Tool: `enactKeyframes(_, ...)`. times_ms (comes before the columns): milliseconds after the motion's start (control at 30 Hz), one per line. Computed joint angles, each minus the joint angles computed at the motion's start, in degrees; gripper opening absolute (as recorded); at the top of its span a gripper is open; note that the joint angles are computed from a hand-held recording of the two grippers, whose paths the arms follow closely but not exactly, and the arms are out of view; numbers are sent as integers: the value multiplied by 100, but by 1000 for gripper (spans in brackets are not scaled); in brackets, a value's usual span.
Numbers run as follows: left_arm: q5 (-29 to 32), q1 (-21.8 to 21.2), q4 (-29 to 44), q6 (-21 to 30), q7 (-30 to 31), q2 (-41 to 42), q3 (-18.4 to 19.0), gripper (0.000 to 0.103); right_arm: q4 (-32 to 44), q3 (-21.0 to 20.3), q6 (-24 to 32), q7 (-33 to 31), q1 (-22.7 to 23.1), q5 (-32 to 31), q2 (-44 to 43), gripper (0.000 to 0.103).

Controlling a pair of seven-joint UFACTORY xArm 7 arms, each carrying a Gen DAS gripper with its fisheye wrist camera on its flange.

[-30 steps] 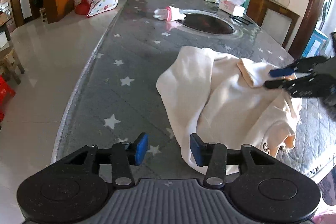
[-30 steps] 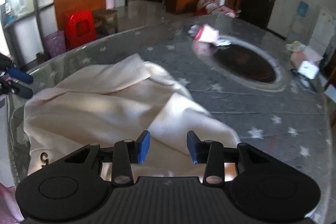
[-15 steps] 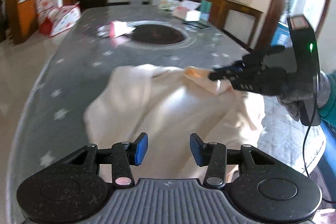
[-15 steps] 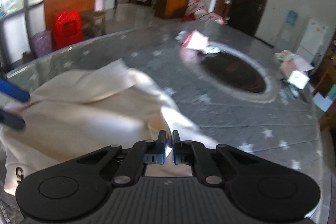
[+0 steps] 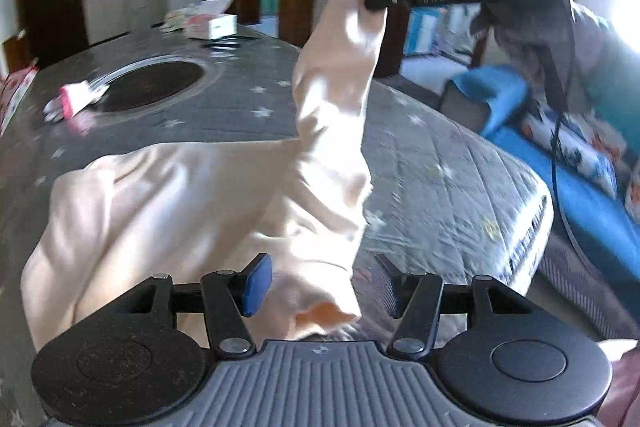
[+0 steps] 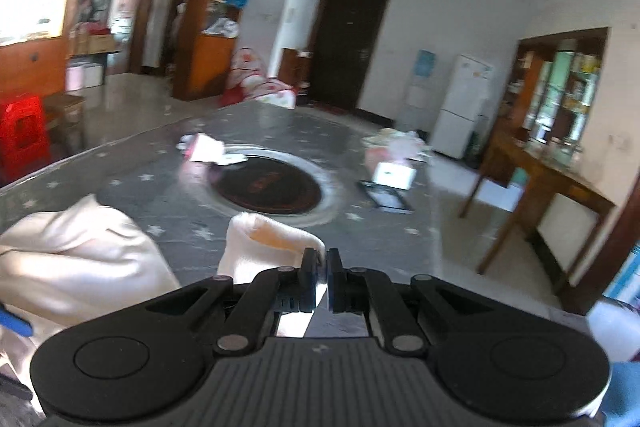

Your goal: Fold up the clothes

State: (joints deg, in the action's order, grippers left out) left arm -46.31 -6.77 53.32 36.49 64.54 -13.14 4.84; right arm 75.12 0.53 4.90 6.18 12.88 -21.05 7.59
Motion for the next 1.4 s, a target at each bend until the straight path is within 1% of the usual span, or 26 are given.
enactKeyframes(33, 38, -18, -38, -49, 51, 3, -32, 59, -62, -108, 19, 188, 35, -129, -58, 4)
enactKeyframes(100, 114, -51, -80, -152, 129, 45, -78, 59, -184, -179, 128, 445, 7, -262, -142, 4)
enactKeyframes(267, 249, -119, -203, -495, 313, 115, -149, 57, -547, -105, 324, 715, -182, -406, -262, 4)
enactKeyframes(333, 264, -151, -281, -646, 415, 80, -153, 40, -653, -78, 362, 817, -244, -432, -262, 4)
enactKeyframes(367, 273, -168, -313, -708, 458, 64, -147, 37, -713, -79, 371, 891, -265, -472, -279, 4)
enactKeyframes(433, 299, -152, -269, -586, 411, 47, -79, 9, -831, -85, 388, 1055, -306, -572, -316, 4)
enactKeyframes(533, 145, -44, 36, 201, 177, 84, 115, 6, -1027, -92, 323, 1333, -373, -773, -454, 4)
enactKeyframes(567, -5, 2, 107, 510, 225, 42, 202, 6, -1112, -73, 297, 1388, -409, -815, -540, 4)
enactKeyframes(600, -94, 48, 135, 711, 304, -15, 243, 6, -1198, -40, 276, 1401, -453, -813, -635, 4)
enactKeyframes(733, -235, 252, 158, 1704, 570, -250, 429, 6, -1571, 129, 264, 1420, -695, -802, -1047, 4)
enactKeyframes(800, -178, 342, 142, 1991, 647, -276, 437, 6, -1678, 193, 485, 1129, -752, -488, -1168, 5)
enactKeyframes(833, -148, 379, 128, 2084, 694, -273, 430, 6, -1712, 259, 582, 1225, -833, -575, -1199, 8)
enactKeyframes(900, -80, 446, 110, 2202, 735, -259, 396, 6, -1771, 371, 770, 1538, -978, -872, -1247, 9)
enactKeyframes(933, -80, 472, 131, 2257, 760, -236, 394, 9, -1782, 394, 784, 1598, -1006, -902, -1259, 12)
enactKeyframes(1000, -199, 512, 185, 2250, 797, -215, 390, 10, -1781, 417, 758, 1612, -1022, -860, -1273, 15)
enactKeyframes(1033, -283, 527, 226, 2257, 838, -203, 401, 14, -1750, 390, 690, 1387, -956, -584, -1254, 21)
enactKeyframes(1067, -367, 543, 267, 2266, 877, -190, 412, 16, -1720, 345, 636, 998, -841, -135, -1223, 24)
enactKeyframes(1100, -451, 559, 308, 2274, 917, -176, 422, 21, -1686, 302, 598, 564, -718, 363, -1189, 29)
enactKeyframes(1133, -534, 577, 348, 2262, 947, -161, 427, 26, -1611, 282, 594, 124, -595, 841, -1114, 29)
enactKeyframes(1167, -602, 604, 379, 2102, 921, -143, 397, 29, -1519, 278, 608, -321, -484, 1318, -1028, 29)
enactKeyframes(1233, -728, 636, 451, 1760, 857, -92, 349, 31, -1274, 335, 704, -1017, -353, 2044, -799, 30)
enactKeyframes(1267, -743, 657, 518, 1491, 740, -13, 300, 31, -1100, 397, 783, -1381, -308, 2414, -643, 30)
enactKeyframes(1300, -739, 672, 589, 1203, 608, 77, 249, 31, -949, 460, 844, -1593, -286, 2604, -497, 31)
enactKeyframes(1400, -381, 703, 837, -10, -134, 521, -15, 31, -511, 622, 1020, -1928, -230, 2842, -73, 31)
